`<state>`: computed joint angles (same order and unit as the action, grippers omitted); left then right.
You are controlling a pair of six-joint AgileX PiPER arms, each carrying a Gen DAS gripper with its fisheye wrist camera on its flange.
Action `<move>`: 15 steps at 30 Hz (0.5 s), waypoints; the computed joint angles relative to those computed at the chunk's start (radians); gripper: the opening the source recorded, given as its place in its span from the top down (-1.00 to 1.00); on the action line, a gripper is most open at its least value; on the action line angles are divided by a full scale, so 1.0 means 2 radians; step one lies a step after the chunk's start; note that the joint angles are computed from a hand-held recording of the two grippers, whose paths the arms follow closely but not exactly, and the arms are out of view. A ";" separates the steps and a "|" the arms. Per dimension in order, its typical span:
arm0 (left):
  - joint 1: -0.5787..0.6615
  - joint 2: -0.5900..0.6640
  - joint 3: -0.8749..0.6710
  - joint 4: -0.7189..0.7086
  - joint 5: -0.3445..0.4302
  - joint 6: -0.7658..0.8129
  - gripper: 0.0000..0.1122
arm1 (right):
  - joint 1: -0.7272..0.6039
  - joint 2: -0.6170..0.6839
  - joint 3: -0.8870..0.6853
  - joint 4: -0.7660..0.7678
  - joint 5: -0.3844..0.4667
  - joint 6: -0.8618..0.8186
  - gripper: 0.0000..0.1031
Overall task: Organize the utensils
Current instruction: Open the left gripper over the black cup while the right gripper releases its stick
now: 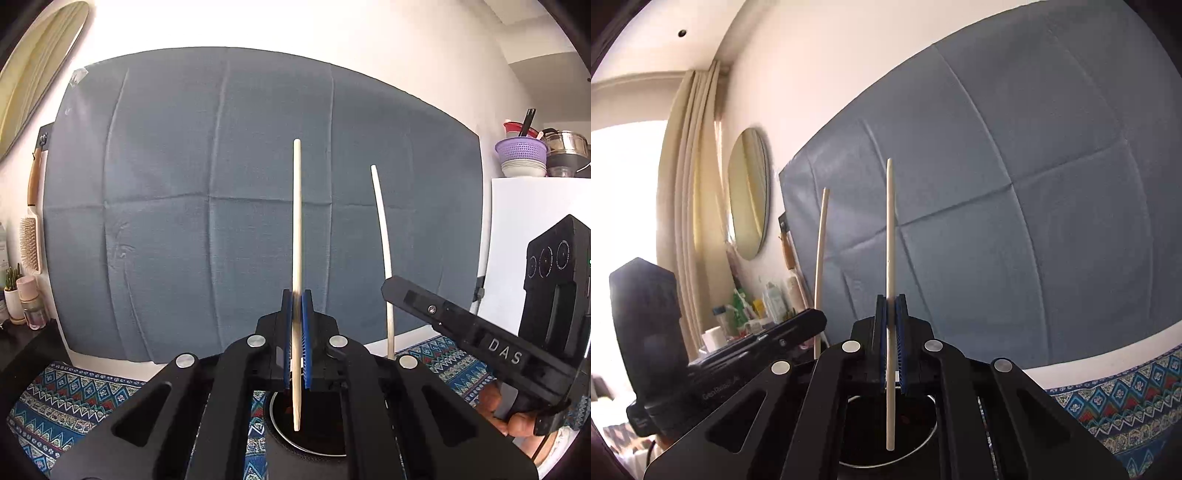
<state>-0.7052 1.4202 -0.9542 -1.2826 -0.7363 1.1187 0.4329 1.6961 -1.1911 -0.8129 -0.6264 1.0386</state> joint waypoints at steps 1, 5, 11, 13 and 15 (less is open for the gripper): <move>-0.001 0.002 0.007 0.012 -0.002 -0.011 0.91 | 0.006 0.003 0.006 0.025 0.000 -0.037 0.90; -0.003 0.015 0.024 0.040 -0.015 -0.047 0.91 | 0.017 0.016 0.009 0.027 0.002 -0.070 0.90; 0.007 0.022 0.031 0.045 0.008 -0.060 0.91 | 0.026 0.010 0.017 0.025 0.032 -0.096 0.90; 0.010 0.021 0.033 0.047 0.012 -0.071 0.91 | 0.027 0.005 0.018 0.017 0.040 -0.089 0.85; 0.010 0.020 0.031 0.038 0.014 -0.068 0.90 | 0.027 -0.001 0.022 0.014 0.042 -0.083 0.85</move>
